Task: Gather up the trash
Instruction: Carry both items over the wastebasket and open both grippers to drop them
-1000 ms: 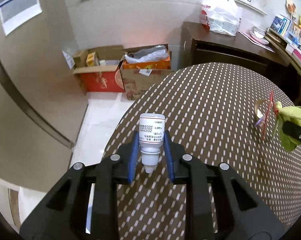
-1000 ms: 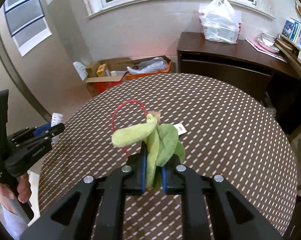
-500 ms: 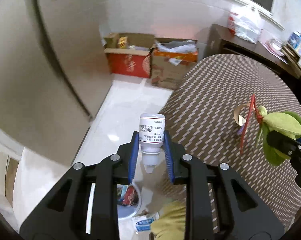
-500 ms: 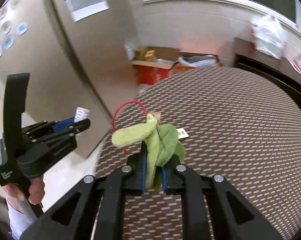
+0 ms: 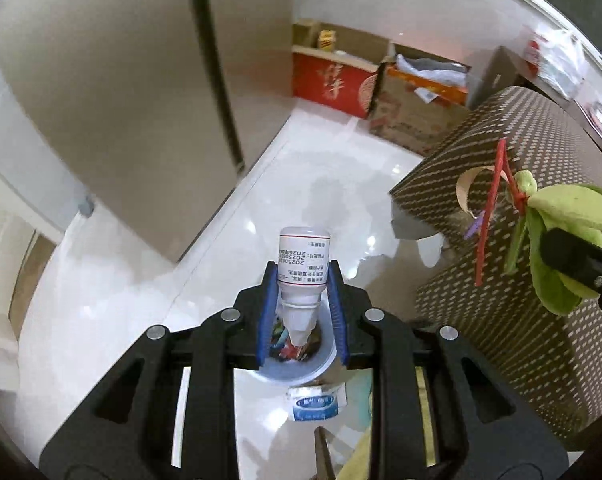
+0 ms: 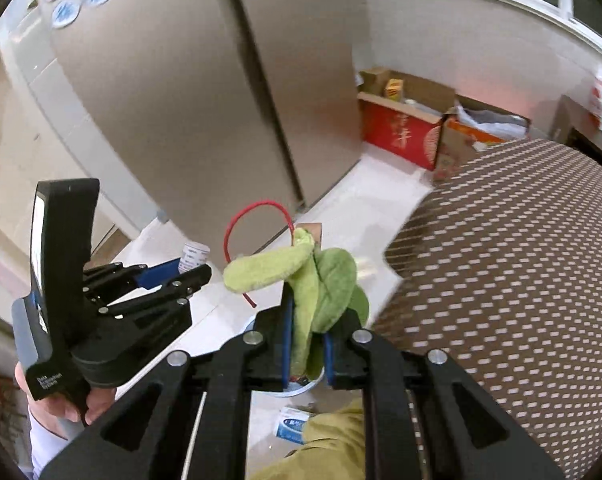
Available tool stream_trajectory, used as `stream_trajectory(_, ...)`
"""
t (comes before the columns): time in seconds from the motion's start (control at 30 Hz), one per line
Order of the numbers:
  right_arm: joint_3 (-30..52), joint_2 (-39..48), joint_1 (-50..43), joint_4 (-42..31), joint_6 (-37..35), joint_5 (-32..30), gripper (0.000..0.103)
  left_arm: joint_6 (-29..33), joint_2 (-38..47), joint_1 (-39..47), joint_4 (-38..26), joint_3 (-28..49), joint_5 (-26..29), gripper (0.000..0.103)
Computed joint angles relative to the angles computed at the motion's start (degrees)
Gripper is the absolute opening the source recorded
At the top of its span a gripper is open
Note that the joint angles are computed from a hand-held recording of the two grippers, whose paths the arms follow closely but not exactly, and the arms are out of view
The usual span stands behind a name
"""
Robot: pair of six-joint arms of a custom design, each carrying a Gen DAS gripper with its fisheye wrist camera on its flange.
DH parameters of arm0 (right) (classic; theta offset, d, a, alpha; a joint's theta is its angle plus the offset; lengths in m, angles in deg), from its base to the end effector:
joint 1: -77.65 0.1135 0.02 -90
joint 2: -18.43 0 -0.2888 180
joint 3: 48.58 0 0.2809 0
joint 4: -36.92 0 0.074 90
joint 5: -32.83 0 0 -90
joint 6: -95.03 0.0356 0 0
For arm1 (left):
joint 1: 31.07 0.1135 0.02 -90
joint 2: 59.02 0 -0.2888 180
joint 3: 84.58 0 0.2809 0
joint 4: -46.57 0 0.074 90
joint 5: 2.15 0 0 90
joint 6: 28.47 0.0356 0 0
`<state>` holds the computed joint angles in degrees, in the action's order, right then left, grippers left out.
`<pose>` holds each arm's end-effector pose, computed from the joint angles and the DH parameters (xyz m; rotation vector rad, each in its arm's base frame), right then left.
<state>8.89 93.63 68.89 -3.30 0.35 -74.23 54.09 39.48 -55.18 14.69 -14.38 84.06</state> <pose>0.2695 -0.0310 0.2156 -0.0189 2.5408 0.2928 0.3336 -0.1467 0.1709 0.3571 2.5969 -0.1063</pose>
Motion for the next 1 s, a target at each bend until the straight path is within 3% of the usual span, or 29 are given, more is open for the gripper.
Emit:
stream_trajectory(0.3,0.11,6.78,11.04,3.56,5.87,4.93,0.012,1.62,2.14,6.12,1.7,-3.97,2.73,0.026)
stream_trajectory(0.4,-0.2,8.59,13.69,4.25,7.41,6.4,0.012,3.45,3.73,7.06,2.85,-4.45,3.07,0.067)
stream_trajectory(0.77,1.05,18.09,17.81,8.11,9.81,7.15,0.013,4.03,5.74,12.08,4.99,-6.96,4.5,0.067)
stream_trajectory(0.8,1.58,19.09,18.83,8.08,10.13,8.1,0.017,3.78,5.5,12.17,5.35,-7.58,4.17,0.067)
stream_trajectory(0.87,1.95,20.04,19.98,8.29,10.65,9.41,0.036,3.33,4.83,12.82,6.01,-8.9,3.72,0.067)
stream_trajectory(0.9,1.85,20.24,20.05,8.56,11.13,9.32,0.062,3.08,4.57,13.05,6.07,-9.37,3.57,0.067)
stream_trajectory(0.93,0.85,19.56,19.88,9.86,11.98,8.95,0.068,2.8,4.06,13.28,6.17,-10.14,3.21,0.067)
stream_trajectory(1.0,0.05,18.53,20.03,10.12,11.74,9.07,0.068,2.37,3.09,13.26,6.69,-11.44,2.92,0.067)
